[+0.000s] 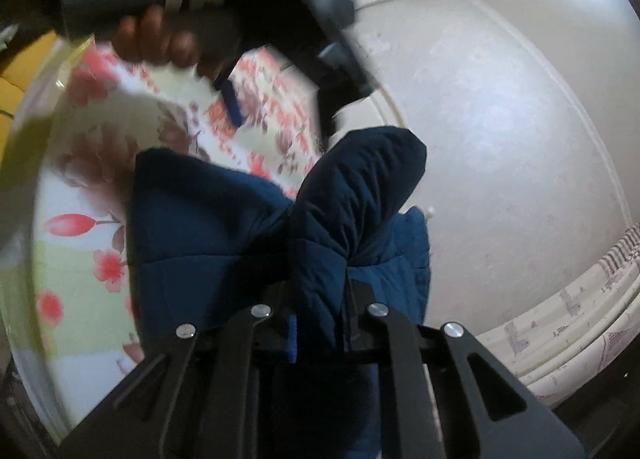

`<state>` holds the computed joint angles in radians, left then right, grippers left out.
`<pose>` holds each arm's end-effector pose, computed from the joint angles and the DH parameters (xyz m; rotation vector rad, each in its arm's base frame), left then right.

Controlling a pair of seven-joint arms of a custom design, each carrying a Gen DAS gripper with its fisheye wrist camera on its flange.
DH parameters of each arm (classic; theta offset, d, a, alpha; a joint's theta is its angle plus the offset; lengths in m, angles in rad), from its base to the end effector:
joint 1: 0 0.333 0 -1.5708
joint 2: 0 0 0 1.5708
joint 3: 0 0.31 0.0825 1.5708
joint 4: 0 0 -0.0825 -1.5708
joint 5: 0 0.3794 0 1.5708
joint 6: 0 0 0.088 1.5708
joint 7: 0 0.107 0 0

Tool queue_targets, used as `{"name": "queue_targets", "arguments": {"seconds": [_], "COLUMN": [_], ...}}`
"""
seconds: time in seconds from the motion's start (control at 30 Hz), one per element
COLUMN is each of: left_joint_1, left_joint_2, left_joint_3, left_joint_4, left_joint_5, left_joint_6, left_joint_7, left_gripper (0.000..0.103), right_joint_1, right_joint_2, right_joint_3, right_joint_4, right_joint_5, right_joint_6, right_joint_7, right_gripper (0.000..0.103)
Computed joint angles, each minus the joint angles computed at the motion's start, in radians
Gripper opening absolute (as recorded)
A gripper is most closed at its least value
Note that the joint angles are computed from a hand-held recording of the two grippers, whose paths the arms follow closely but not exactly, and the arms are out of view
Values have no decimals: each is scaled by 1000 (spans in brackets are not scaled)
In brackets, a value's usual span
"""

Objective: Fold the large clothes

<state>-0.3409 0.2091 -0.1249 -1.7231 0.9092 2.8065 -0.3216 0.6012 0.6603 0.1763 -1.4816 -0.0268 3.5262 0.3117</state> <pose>0.5767 -0.3241 0.5457 -2.3107 1.0667 -1.3655 0.5530 0.4912 0.4633 -1.9481 -0.3670 -1.3840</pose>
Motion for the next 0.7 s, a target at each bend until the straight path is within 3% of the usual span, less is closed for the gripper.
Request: {"name": "queue_targets", "arguments": {"seconds": [0.07, 0.13, 0.2, 0.27, 0.33, 0.43, 0.5, 0.57, 0.63, 0.67, 0.7], "left_joint_1": [37, 126, 115, 122, 176, 133, 103, 83, 8, -59, -140], "left_joint_2": [31, 68, 90, 100, 105, 92, 78, 48, 37, 65, 97], "left_joint_3": [-55, -158, -146, -148, -196, -136, -104, -90, -43, 8, 84], "left_joint_4": [36, 62, 81, 77, 66, 58, 71, 94, 172, 258, 346], "left_joint_5": [-66, -86, -136, -167, -195, -255, -251, -144, -78, -98, -121], "left_joint_6": [-49, -51, -58, -44, -37, -34, -87, -184, -305, -374, -388], "left_joint_7": [108, 169, 221, 247, 280, 335, 331, 237, 242, 305, 437], "left_gripper": [98, 98, 98, 98, 98, 98, 98, 98, 98, 98, 98], "right_joint_1": [-97, -109, -81, -105, -162, -187, -103, -33, -69, -94, -121], "right_joint_2": [-12, -15, 8, 30, 38, 46, 45, 58, 61, 63, 68], "right_joint_3": [97, 98, 62, 85, 139, 167, 66, -8, 37, 61, 86], "right_joint_4": [-37, -66, -65, -54, -46, -17, -20, -21, -19, -22, -18], "right_joint_5": [-125, -193, -210, -255, -331, -361, -306, -243, -265, -290, -326], "right_joint_6": [9, 11, 30, 35, 33, 14, 27, 60, 40, 41, 39], "right_joint_7": [22, 1, -45, -55, -43, -14, -75, -147, -147, -146, -146], "right_gripper": [14, 14, 14, 14, 14, 14, 15, 17, 17, 17, 17]}}
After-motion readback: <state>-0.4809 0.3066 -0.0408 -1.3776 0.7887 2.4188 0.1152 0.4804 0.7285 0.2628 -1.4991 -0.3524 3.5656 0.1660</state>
